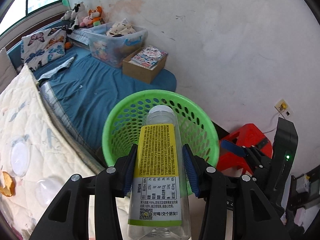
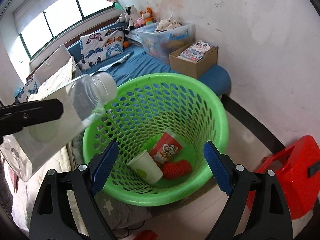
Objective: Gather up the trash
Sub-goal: 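Open the left tool to drop the bottle into the green basket, then grasp the clear plastic dome lid on the table with the right tool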
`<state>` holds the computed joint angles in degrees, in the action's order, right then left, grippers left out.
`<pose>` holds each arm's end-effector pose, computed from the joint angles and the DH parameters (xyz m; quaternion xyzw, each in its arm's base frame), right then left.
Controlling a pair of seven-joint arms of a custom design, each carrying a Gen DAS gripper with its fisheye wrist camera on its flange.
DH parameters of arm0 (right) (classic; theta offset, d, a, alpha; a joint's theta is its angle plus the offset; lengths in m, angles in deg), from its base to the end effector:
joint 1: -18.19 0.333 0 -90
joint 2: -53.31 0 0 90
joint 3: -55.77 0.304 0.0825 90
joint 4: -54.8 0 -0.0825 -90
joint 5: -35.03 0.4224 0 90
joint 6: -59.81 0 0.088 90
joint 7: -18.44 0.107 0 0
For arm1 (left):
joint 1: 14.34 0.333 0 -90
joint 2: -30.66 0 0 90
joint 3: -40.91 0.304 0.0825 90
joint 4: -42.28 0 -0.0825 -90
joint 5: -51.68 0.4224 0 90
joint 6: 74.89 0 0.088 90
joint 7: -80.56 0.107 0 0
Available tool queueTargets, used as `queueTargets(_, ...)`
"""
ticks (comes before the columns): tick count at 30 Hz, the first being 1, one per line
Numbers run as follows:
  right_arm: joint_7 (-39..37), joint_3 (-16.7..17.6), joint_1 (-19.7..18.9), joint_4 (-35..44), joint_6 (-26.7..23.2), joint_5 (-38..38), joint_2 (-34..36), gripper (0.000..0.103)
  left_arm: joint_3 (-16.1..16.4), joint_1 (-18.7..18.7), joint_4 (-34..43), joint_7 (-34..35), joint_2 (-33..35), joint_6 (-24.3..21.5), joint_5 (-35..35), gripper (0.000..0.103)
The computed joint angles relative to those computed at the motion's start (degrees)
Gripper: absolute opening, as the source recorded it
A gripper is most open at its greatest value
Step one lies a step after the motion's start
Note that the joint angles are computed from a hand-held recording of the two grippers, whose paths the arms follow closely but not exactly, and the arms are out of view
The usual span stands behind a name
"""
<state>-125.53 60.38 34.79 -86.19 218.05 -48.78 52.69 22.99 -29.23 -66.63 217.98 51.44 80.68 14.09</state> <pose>0.4509 0.2198 0.2663 -0.4748 0.8030 -0.2443 0.2647 0.5931 -0.3414 0.3268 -0.3509 0.8794 -0.3213 0.0140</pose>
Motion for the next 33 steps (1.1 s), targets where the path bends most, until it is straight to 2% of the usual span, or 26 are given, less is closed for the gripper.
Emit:
queueTargets(3, -1.39, 0.26, 0.22, -0.81, -1.78, 1.36, -0.76, 0.086, -0.4, 0.28, 0.15, 0.56, 0.2, 0.3, -0.72, 0.044)
queueTargets(6, -1.96, 0.72, 0.52, -1.55, -3.52, 1.83, -1.48, 0.086, -1.26, 1.16, -0.34, 2.55, -0.6, 0.15, -3.13, 0.05)
queueTargets(10, -0.84, 0.87, 0.44, -2.02, -3.59, 1.15, -2.04, 0.086, -2.01, 2.58, -1.8, 5.65, -2.73, -0.78, -8.08, 0.051)
queueTargets(13, 0.14, 1.31, 0.72, -2.01, -3.9, 0.37, -2.54, 0.086, -2.09, 3.3, -4.72, 9.52, -5.95, 0.7, -12.46, 0.051)
queueTargets(15, 0.63, 1.57, 0.95, -1.6, -3.86, -0.35, -2.54, 0.087, -2.07, 4.05, -7.2, 13.24, -8.74, 1.69, -17.22, 0.057)
queueTargets(22, -0.6, 2.41, 2.32, 0.72, -2.83, -1.71, -1.95, 0.087, 2.45, 4.68, -15.02, 19.53, -17.57, 2.83, -28.53, 0.059)
queueTargets(23, -1.09, 2.58, 2.64, 1.37, -2.67, -1.81, -1.64, 0.087, 3.51, 5.23, -16.33, 20.78, -19.13, 1.59, -31.17, 0.06)
queueTargets(24, -1.22, 2.66, 2.9, 1.96, -2.26, -2.26, -1.39, 0.087, 4.36, 5.3, -16.98, 20.9, -19.89, 1.09, -31.62, 0.061)
queueTargets(29, -3.95, 2.83, 4.13, 5.21, 0.12, -3.28, 0.07, 0.087, 7.93, 6.16, -21.67, 22.95, -24.24, 4.69, -36.32, 0.062)
queueTargets(33, -6.45, 2.81, 5.29, 8.98, 2.4, -4.03, 2.53, 0.087, 10.51, 7.91, -23.69, 20.44, -25.94, 5.2, -36.23, 0.063)
